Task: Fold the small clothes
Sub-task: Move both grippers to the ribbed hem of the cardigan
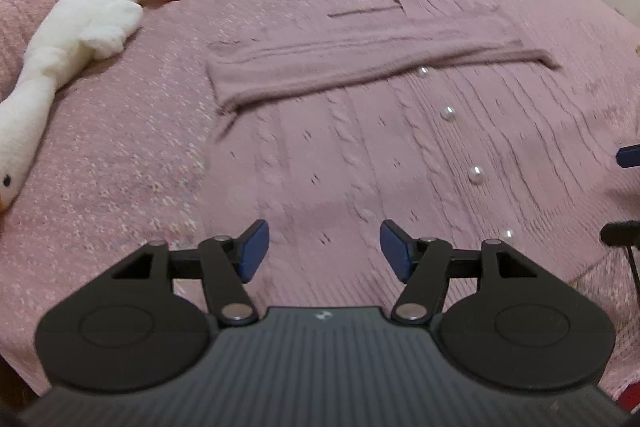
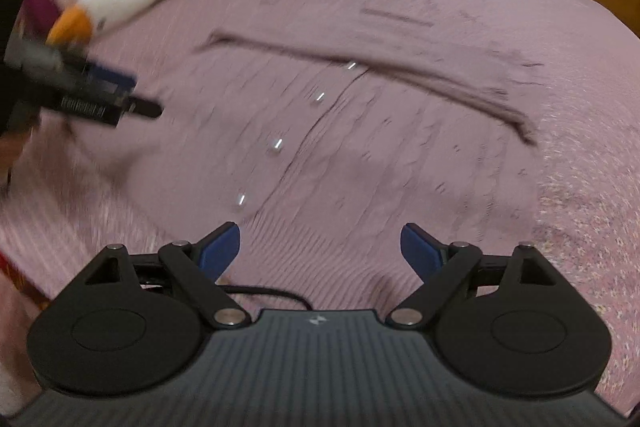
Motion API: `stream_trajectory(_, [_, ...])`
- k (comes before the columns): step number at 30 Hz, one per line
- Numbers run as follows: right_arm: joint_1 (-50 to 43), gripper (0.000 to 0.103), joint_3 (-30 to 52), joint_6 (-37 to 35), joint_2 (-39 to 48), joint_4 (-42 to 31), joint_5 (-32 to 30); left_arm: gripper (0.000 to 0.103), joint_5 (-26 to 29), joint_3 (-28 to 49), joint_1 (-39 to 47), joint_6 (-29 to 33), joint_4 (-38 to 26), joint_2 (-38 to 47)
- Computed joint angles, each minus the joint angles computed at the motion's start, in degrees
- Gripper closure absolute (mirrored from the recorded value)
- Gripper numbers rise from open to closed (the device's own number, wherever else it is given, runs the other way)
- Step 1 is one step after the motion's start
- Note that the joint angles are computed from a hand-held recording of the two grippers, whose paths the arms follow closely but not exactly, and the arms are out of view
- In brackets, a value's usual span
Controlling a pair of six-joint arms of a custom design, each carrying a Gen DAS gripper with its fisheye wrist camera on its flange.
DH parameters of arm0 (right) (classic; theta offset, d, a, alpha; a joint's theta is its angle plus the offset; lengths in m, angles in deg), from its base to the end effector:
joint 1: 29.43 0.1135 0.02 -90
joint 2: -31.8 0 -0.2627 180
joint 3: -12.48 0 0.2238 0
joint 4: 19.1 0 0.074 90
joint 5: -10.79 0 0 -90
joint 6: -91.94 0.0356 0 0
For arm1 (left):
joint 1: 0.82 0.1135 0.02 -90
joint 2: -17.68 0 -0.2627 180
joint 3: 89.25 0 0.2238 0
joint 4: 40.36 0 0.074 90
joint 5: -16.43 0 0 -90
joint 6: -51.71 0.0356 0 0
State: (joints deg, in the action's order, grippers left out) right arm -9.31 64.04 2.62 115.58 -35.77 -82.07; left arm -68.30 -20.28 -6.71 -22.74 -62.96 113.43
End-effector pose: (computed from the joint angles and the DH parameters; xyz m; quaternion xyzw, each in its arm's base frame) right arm 0.2369 0.0887 0.1728 -0.1667 0.9211 0.0863 0.3410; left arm 0.3154 -0.0358 0.1910 0.1899 0.9175 -0.0138 0.3491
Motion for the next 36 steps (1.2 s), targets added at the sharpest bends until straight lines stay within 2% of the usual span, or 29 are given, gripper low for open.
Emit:
stream_trajectory(4, [4.1, 0.011, 1.6, -2.9, 2.1, -3.0, 2.9, 0.04, 0.6, -1.2, -0.4, 0.4, -0.4, -0.2])
stream_trajectory(9, [6.5, 0.011, 3.9, -5.2, 5.2, -5.7, 3.3, 0.04, 1.4, -2.5, -0.5, 1.7, -0.9, -0.8])
stream_trajectory(13, [7.7, 0.01, 5.1, -3.6, 10.1, -3.4, 6.7, 0.04, 1.1, -2.5, -0.9, 1.7, -1.1, 0.0])
stream_trajectory(21, [9.0, 0.01, 7.1, -1.1, 13.9, -0.9, 11.8, 0.04, 0.8, -1.8, -1.7, 2.6, -2.0, 1.5])
stream_trajectory(29, [7.8, 0.009, 8.6, -0.9, 16.8, -0.7, 11.0, 0.04, 1.1, -1.7, -2.0, 3.0, -2.3, 1.7])
stream_trajectory(36, [8.6, 0.009, 9.8, 1.0, 20.0, 2.4, 14.1, 0.04, 2.0, -1.4, -1.8, 4.3, -3.2, 1.7])
